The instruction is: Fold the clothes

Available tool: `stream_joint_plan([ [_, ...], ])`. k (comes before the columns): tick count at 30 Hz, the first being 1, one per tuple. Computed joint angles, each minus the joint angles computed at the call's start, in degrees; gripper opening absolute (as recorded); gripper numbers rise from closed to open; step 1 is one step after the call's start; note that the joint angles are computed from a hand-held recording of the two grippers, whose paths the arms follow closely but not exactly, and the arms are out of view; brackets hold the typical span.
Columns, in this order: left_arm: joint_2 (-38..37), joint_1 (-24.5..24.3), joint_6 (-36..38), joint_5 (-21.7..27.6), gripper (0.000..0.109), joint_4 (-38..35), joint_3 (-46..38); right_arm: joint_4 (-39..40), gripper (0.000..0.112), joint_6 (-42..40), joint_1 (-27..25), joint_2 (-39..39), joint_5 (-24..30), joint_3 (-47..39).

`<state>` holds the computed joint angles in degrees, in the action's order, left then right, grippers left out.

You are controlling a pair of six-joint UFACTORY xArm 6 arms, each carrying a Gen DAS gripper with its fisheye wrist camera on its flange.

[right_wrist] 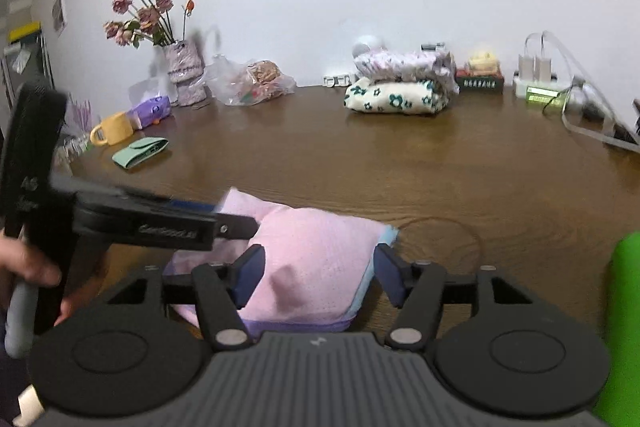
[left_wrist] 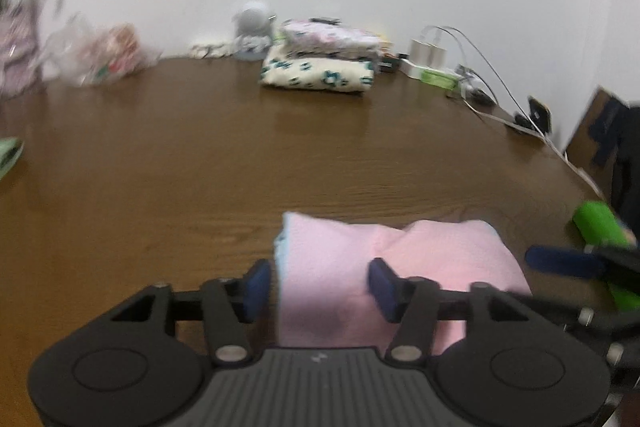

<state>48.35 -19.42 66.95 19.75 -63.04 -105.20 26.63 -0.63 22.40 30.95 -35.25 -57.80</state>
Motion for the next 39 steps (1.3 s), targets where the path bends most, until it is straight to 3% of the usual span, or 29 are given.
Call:
stream_joint_plan([
  [2, -0.49, 1.12, -1.32, 1.2, 0.061, 0.32, 0.24, -1.8, 0.071, 0.59, -0.22, 1.22, 1.6, -1.46],
  [4, -1.62, 1.56, -0.19, 0.24, 0.061, -0.84, 1.55, 2.57, 0.071, -4.19, 0.96, 1.66, 4.37, -3.14],
  [6, -3.33, 2.34, 1.03, 0.69, 0.061, -2.27, 3.47, 4.65, 0.076, -5.46, 1.51, 1.13, 3.64, -2.56],
  [7, -4.19, 3.25, -0.23, 3.35, 0.061, -1.71, 4.22, 4.92, 0.082, -5.02, 1.55, 0.72, 2.72, -1.85],
  [11, -5.88, 6.43, -2.9, 14.41, 0.062, -1.83, 5.05, 6.98, 0.083, -2.41, 0.97, -0.64, 3.39, -0.54],
  [12, -5.9, 6.43, -2.27, 14.97, 0.062, -2.0, 5.27, 6.17, 0.082, -0.95, 0.56, -0.59, 4.42, -0.71],
  [14, -5.99, 5.76, -2.2, 13.34, 0.062, -1.36, 6.09, 5.73, 0.076, -0.52, 0.45, 0.12, 6.51, -1.82],
  [15, -6.09, 5.27, -3.16, 11.66, 0.062, -0.25, 6.62, 5.98, 0.068, -1.0, 0.6, 0.53, 7.6, -2.49],
  [18, -6.51, 5.53, -2.33, 13.22, 0.056, -0.32, 7.26, 13.07, 0.061, -9.91, 2.74, 1.96, 8.58, -5.43],
  [20, -6.5, 5.94, -2.53, 15.19, 0.04, 0.2, 7.11, 19.24, 0.054, -17.25, 4.21, 2.74, 9.34, -7.66],
  [21, -6.51, 5.8, -2.34, 14.68, 0.039, -0.11, 7.29, 21.6, 0.049, -19.95, 4.73, 2.98, 9.69, -8.56],
  [23, -6.27, 5.73, -3.24, 14.43, 0.017, 0.31, 7.1, 21.66, 0.04, -20.33, 4.92, 3.17, 9.88, -9.01],
  [24, -5.89, 5.95, -4.29, 15.2, 0.015, 0.59, 6.55, 20.84, 0.035, -19.45, 4.9, 3.25, 9.7, -8.93],
  [30, -5.12, 6.56, -5.03, 17.49, 0.009, -1.28, 4.89, 17.55, 0.015, -15.14, 4.64, 2.98, 8.48, -8.05],
  [39, -6.11, 6.02, 2.49, 20.01, 0.004, -9.42, 0.67, 25.69, 0.012, -27.44, 5.91, 0.36, 4.2, -11.06],
])
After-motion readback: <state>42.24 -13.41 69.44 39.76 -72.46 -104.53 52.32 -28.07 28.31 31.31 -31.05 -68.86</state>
